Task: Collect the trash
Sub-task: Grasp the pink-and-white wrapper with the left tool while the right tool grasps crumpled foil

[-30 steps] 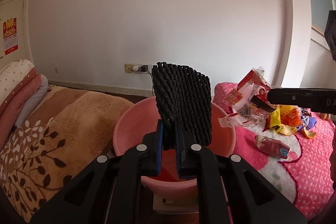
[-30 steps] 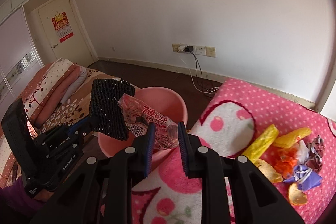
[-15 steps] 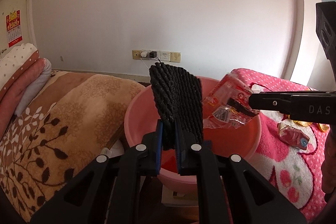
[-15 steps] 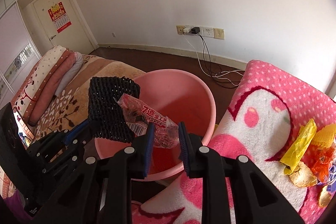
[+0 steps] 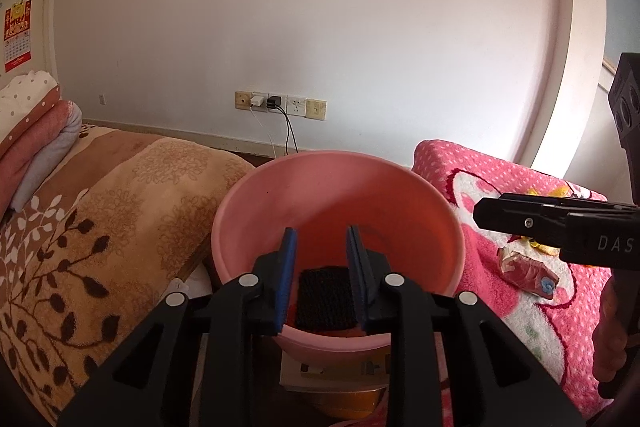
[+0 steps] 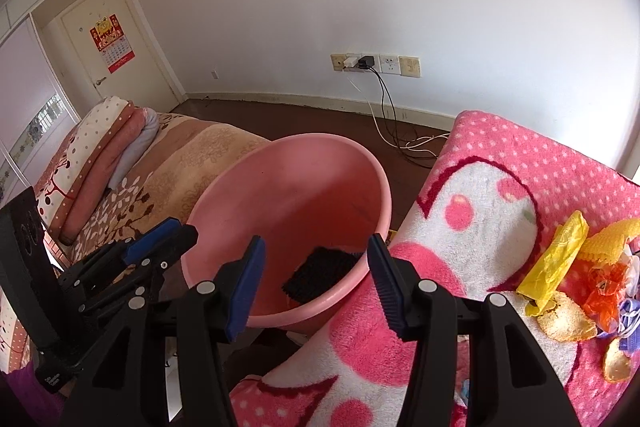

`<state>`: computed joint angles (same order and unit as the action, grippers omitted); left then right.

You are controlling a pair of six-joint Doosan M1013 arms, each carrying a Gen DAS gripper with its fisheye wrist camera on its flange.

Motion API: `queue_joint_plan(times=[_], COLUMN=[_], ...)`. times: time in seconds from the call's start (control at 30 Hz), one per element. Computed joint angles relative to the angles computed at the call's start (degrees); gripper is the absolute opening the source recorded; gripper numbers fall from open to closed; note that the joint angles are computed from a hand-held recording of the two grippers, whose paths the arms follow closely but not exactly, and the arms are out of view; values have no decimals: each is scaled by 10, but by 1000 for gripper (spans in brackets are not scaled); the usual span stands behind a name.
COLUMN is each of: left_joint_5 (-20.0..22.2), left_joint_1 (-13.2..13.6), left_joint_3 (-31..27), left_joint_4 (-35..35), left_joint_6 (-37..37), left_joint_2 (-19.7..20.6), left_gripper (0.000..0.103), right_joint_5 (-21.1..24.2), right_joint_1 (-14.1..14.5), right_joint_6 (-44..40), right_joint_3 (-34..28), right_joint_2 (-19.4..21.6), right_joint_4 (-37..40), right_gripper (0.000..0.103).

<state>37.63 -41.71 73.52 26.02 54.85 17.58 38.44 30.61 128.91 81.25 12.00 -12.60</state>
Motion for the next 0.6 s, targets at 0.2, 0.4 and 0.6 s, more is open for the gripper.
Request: queue_joint_plan(times=[0.2,0.4,0.6], left_joint_5=[-18,-12,29], left_joint_1=[-12,-23,-33], left_joint_3=[-6,-24,-54], left_joint_4=[-26,-123,-259], left_joint_6=[43,146,270], left_joint_2=[-3,4,24], left_gripper=[25,25,26], right_joint_5=[-6,21,55], right_joint_1=[2,-5,-6], right_joint_6=[67,170,265], right_joint_3=[43,96,147], right_joint_2=[-37,-80,-120], right_joint_4=[-66,-131,-205], right_gripper=[52,52,52])
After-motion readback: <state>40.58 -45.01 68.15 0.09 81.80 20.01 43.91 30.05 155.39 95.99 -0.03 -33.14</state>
